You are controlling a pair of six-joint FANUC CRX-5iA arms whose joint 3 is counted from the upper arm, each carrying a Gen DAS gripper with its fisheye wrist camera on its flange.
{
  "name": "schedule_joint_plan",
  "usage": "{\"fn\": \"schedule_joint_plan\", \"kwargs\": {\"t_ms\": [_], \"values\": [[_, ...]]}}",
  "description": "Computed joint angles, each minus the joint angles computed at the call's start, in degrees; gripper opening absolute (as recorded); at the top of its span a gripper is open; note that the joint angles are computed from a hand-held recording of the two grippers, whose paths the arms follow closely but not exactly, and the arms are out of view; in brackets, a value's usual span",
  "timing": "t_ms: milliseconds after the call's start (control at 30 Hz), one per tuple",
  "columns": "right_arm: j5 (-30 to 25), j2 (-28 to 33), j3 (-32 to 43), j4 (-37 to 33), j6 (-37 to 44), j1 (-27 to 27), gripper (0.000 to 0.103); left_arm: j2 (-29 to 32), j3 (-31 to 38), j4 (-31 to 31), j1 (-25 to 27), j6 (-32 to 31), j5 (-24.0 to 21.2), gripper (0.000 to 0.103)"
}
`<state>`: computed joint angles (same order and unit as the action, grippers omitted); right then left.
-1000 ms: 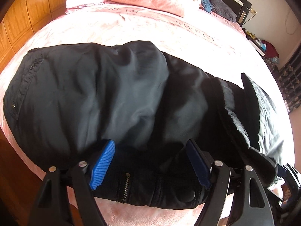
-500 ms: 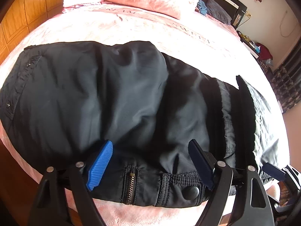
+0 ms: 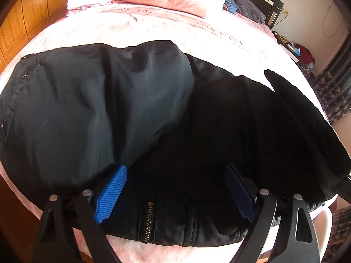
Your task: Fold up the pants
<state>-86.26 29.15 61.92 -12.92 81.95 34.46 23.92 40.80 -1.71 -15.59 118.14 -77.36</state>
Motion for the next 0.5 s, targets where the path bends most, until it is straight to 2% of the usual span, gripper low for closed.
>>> {"fn": "schedule_joint_plan", "kwargs": {"t_ms": [167, 200, 367, 400, 467, 500], "values": [[-6.86, 7.4, 7.32, 0.3, 0.02, 1.37, 0.007, -1.15, -2.1, 1.82, 0.97, 0.6, 1.32, 0.091], [-7.51, 7.96, 6.65, 0.97, -0.11, 1.69, 0.007, -1.51, -2.42, 2.01, 1.2, 1.25, 1.41, 0.091], [-3.39, 4.67, -1.37, 1.4, 0.5, 2.28, 0.008, -4.25, -5.82, 4.2, 2.38, 4.38, 4.58, 0.091], [-3.57, 4.53, -1.41, 1.03, 1.02, 2.26, 0.012, -4.1, -5.6, 4.49, 2.34, 3.8, 4.69, 0.091], [-4.5, 4.48, -0.6, -0.44, 1.41, 1.84, 0.021, -2.27, -2.36, 3.16, 1.84, 3.33, 1.93, 0.091], [-5.19, 4.34, 0.18, -2.63, 1.09, 1.05, 0.03, -1.17, -0.37, 2.41, 1.46, 3.5, 0.18, 0.091]]}}
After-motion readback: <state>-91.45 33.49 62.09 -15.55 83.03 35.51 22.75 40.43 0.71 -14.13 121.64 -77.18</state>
